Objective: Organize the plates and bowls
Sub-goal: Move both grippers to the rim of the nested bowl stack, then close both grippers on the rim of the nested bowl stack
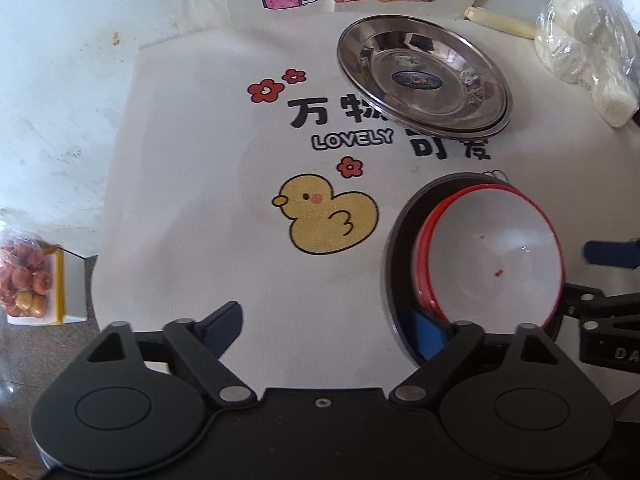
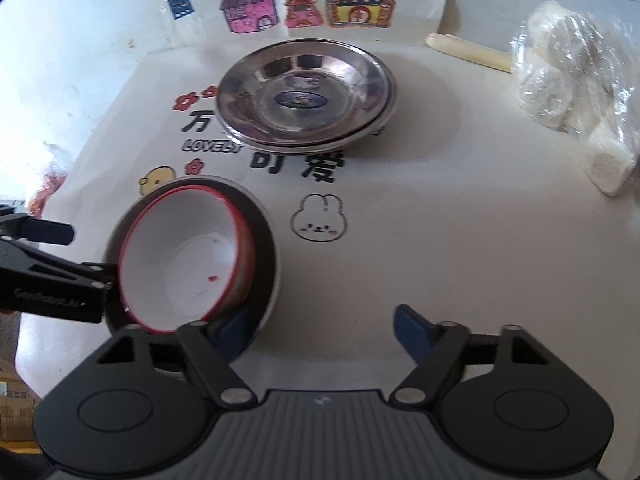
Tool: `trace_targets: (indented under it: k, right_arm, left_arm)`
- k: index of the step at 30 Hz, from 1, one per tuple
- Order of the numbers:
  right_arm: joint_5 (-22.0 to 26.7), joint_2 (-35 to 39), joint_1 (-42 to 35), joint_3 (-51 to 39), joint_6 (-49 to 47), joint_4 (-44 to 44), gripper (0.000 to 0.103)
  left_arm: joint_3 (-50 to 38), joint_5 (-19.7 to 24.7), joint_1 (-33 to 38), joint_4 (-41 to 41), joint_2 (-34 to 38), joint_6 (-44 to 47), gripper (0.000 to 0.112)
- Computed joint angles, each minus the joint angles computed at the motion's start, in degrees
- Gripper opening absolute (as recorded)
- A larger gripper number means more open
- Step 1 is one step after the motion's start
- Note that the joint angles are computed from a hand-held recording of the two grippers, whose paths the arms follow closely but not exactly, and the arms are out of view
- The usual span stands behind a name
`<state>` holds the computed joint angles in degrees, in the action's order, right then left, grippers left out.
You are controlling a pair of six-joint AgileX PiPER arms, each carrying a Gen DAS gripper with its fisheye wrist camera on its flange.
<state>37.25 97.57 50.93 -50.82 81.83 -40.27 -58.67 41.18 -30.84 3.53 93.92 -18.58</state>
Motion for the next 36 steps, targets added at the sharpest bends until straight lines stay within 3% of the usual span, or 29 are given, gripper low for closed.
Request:
trace_targets:
  k: [5,7,9,13,17,36]
  right_arm:
    - [-4.0,-0.3,-1.3,0.5,-2.4,1.8,0.051]
    - [-5.5,-0.3,-1.7,0.7,-3.2,2.4,0.042]
    - [-7.0,-0.2,-2.2,0.8,-4.2,3.1,0.031]
    - [-7.8,0.4,-2.4,0.1,-5.6,4.0,0.021]
    - [-8.9,0.3,-2.9,0.4,-6.4,4.8,0.017]
    - [-10.3,0.3,-4.4,0.5,-9.2,9.4,0.016]
  left_arm:
    - [0.4,-1.2,1.0,-5.0,-0.6,3.9,0.064]
    - [1.3,-2.6,2.1,-9.9,-1.1,8.0,0.04]
    - [1.7,-3.4,2.3,-12.5,-1.3,10.3,0.03]
    - [2.0,-4.1,2.1,-14.4,-1.4,11.9,0.016]
    - [2.0,-4.4,2.2,-15.4,-1.1,12.8,0.012]
    - [0.1,-1.3,4.5,-20.5,0.4,15.2,0.011]
